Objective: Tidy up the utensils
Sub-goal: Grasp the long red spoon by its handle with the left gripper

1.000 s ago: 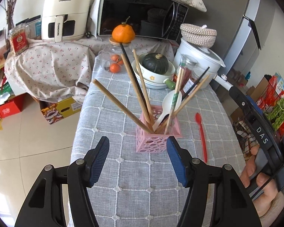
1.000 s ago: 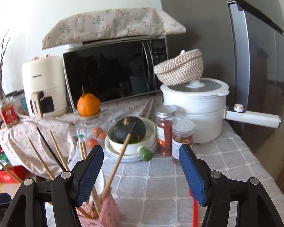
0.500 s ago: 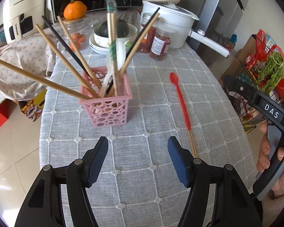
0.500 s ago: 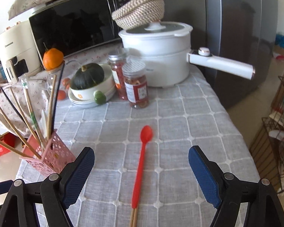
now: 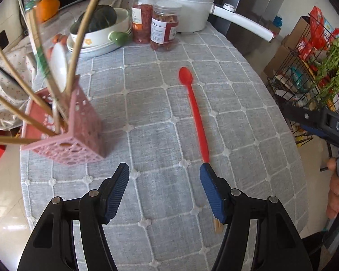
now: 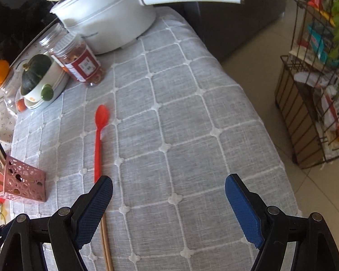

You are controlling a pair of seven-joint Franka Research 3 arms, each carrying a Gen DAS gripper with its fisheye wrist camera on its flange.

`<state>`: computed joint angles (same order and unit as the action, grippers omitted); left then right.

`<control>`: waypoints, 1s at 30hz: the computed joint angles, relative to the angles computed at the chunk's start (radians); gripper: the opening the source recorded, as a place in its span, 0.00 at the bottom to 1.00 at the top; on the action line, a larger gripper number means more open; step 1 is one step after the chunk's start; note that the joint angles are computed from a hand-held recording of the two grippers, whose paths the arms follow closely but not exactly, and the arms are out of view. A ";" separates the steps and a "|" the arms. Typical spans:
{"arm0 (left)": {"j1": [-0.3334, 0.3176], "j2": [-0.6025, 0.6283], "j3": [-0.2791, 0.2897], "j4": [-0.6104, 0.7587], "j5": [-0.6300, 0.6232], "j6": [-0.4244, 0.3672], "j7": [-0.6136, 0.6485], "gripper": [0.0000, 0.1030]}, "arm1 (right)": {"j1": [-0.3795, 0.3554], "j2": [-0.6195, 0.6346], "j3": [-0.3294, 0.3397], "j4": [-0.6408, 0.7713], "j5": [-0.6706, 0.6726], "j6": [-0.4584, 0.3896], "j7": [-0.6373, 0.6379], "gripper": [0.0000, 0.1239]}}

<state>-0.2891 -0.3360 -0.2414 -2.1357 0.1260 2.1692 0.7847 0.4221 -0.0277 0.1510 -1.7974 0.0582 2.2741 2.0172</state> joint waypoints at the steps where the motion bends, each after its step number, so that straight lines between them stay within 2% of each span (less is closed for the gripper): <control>1: 0.005 0.040 0.002 0.028 -0.003 0.010 -0.003 0.66 | -0.003 0.005 -0.004 0.007 0.011 -0.014 -0.008 0.69; 4: 0.020 0.148 0.011 0.108 -0.015 0.033 -0.015 0.65 | -0.012 0.020 -0.014 0.028 0.036 -0.054 -0.039 0.69; 8: 0.043 0.279 0.011 0.226 0.038 0.028 -0.050 0.65 | -0.023 0.036 -0.024 0.048 0.048 -0.080 -0.072 0.69; 11: 0.049 0.369 0.014 0.315 0.076 0.023 -0.057 0.61 | -0.032 0.045 -0.031 0.054 0.069 -0.083 -0.068 0.69; 13: 0.048 0.421 0.017 0.370 0.095 0.015 -0.052 0.55 | -0.038 0.056 -0.035 0.065 0.096 -0.092 -0.071 0.69; 17: 0.039 0.513 0.025 0.468 0.141 -0.016 -0.055 0.53 | -0.044 0.069 -0.038 0.078 0.124 -0.098 -0.088 0.69; 18: 0.037 0.536 0.027 0.491 0.144 -0.027 -0.051 0.51 | -0.044 0.071 -0.038 0.082 0.126 -0.099 -0.091 0.69; 21: 0.021 0.604 0.032 0.575 0.170 -0.103 -0.039 0.35 | -0.043 0.083 -0.037 0.094 0.140 -0.103 -0.101 0.69; 26: 0.011 0.649 0.044 0.637 0.190 -0.128 -0.035 0.27 | -0.045 0.090 -0.040 0.097 0.156 -0.104 -0.095 0.69; 30: 0.014 0.627 0.049 0.609 0.194 -0.105 -0.045 0.27 | -0.044 0.096 -0.041 0.102 0.157 -0.108 -0.083 0.69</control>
<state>-0.2747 0.2907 -0.1921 -1.5271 0.3195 2.0643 0.7395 0.3777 0.0681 0.1102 -1.6949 0.2155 2.1657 1.9347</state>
